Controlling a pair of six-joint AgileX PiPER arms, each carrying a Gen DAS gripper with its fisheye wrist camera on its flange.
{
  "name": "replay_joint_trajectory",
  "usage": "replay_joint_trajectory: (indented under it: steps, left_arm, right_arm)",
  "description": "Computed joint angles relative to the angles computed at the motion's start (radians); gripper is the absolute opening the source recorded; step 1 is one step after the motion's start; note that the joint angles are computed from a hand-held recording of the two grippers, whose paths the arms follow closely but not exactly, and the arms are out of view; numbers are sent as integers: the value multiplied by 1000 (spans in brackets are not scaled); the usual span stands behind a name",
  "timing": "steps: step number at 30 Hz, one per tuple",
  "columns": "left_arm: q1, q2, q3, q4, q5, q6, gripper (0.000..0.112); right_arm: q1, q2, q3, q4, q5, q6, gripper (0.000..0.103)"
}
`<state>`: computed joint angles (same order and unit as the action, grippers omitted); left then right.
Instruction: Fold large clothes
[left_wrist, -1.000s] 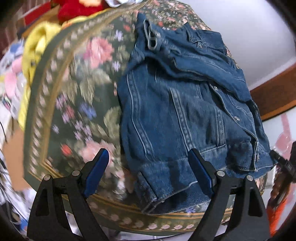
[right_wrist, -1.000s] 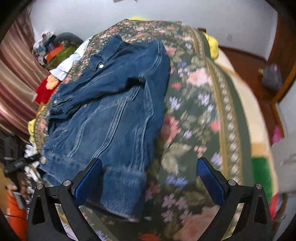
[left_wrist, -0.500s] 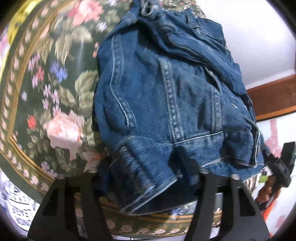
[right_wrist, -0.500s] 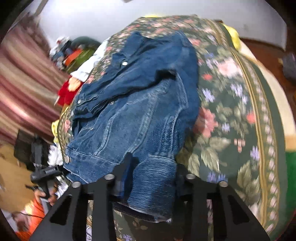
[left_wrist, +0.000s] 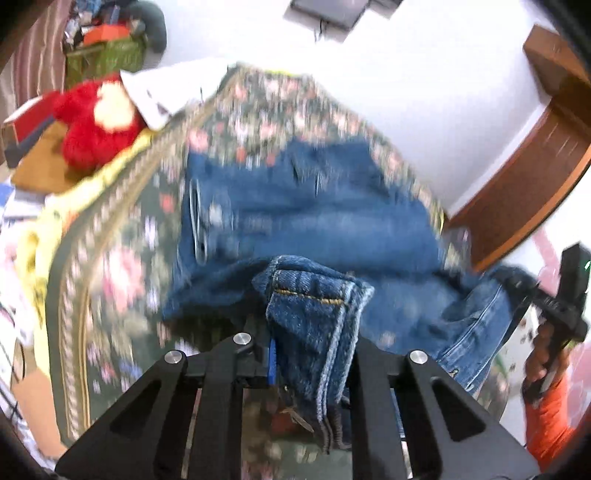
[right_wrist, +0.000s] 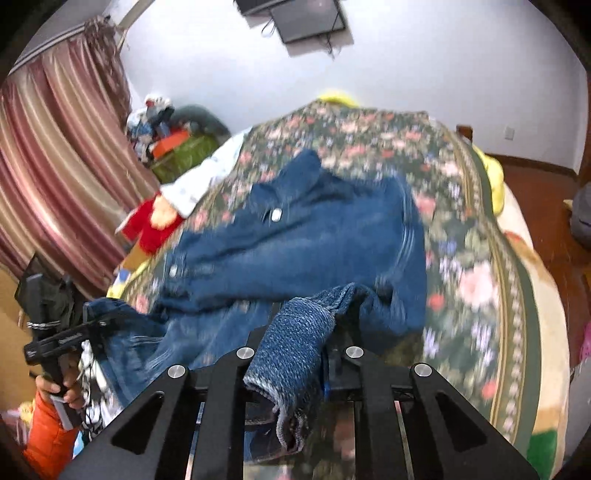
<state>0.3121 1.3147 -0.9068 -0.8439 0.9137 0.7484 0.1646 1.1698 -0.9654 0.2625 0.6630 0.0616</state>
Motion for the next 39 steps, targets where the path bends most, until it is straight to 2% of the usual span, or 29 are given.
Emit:
replay_joint_trajectory:
  steps: [3, 8, 12, 15, 21, 26, 29, 32, 39]
  left_arm:
    - [7, 67, -105, -33, -41, -11, 14]
    - [-28, 250, -309, -5, -96, -138, 14]
    - [-97, 374, -453, 90, -159, -252, 14]
    - [-136, 466, -549, 164, -187, -338, 14]
    - [-177, 684, -759, 317, -178, -485, 15]
    - [-202, 874, -937, 424, -109, -612, 17]
    - [-195, 974, -1025, 427, -52, -647, 21]
    - [-191, 1002, -1040, 416, -43, -638, 21]
    - [-221, 942, -989, 511, -29, -576, 23]
  right_arm:
    - [-49, 84, -89, -1, -35, -6, 13]
    - [-107, 267, -261, 5, -63, -1, 13]
    - [-81, 423, -425, -114, -58, 101, 13]
    - [-80, 542, -550, -142, -39, 135, 13]
    - [-89, 787, -776, -149, 18, 162, 13]
    - [-94, 968, -910, -174, 69, 190, 13]
    - [-119, 1018, -918, -114, 68, 121, 15]
    - [-151, 1012, -898, -5, 69, 23, 17]
    - [-211, 988, -936, 139, 249, -112, 20]
